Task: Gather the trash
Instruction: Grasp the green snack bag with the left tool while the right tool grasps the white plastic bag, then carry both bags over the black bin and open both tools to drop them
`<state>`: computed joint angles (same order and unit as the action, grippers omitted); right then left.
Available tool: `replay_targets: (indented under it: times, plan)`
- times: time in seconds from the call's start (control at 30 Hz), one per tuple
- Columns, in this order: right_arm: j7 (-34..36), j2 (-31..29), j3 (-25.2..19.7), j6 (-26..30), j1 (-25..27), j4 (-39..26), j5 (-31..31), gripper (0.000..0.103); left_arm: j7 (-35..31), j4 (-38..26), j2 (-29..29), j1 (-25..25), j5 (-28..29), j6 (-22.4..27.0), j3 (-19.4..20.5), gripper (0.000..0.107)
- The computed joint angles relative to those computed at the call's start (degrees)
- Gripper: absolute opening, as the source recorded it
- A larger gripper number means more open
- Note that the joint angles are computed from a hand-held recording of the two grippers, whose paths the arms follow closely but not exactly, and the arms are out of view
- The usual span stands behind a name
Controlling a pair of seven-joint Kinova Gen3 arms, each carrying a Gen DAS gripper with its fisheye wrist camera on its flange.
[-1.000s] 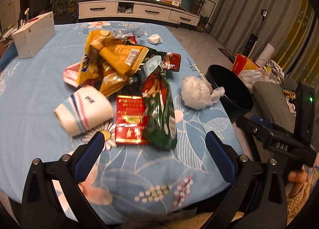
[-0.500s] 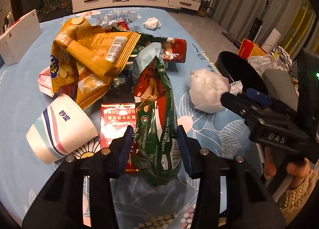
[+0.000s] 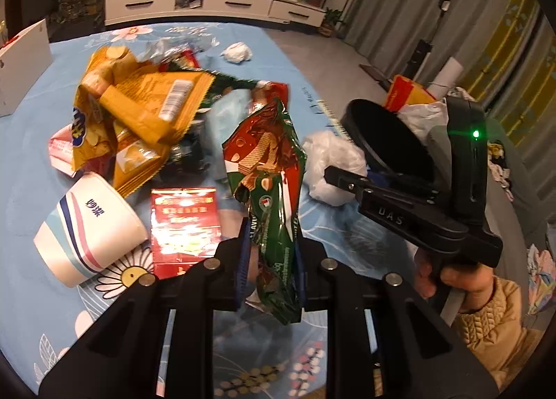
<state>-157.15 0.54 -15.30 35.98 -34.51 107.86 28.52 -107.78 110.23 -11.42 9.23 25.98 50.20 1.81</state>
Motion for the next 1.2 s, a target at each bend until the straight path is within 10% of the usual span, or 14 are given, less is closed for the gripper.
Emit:
replay_targets:
  times: [0.43,0.93,1.2]
  plan:
    - [-15.4,-15.1,-6.7,-0.9,15.1,10.1,6.2,0.020,-2.2,-7.3,3.2,2.8,3.6,-1.5,2.2,0.022]
    - [-14.4,-14.7,-6.4,-4.9,24.8,14.9,3.2,0.025,4.5,-25.4,26.3,12.7,-5.4,-5.5,11.1,0.027]
    - [-17.0,-16.0,-6.1,-6.7,26.8,17.2,3.1,0.058,7.6,-27.9,29.5,14.5,-9.1,-6.1,12.1,0.065]
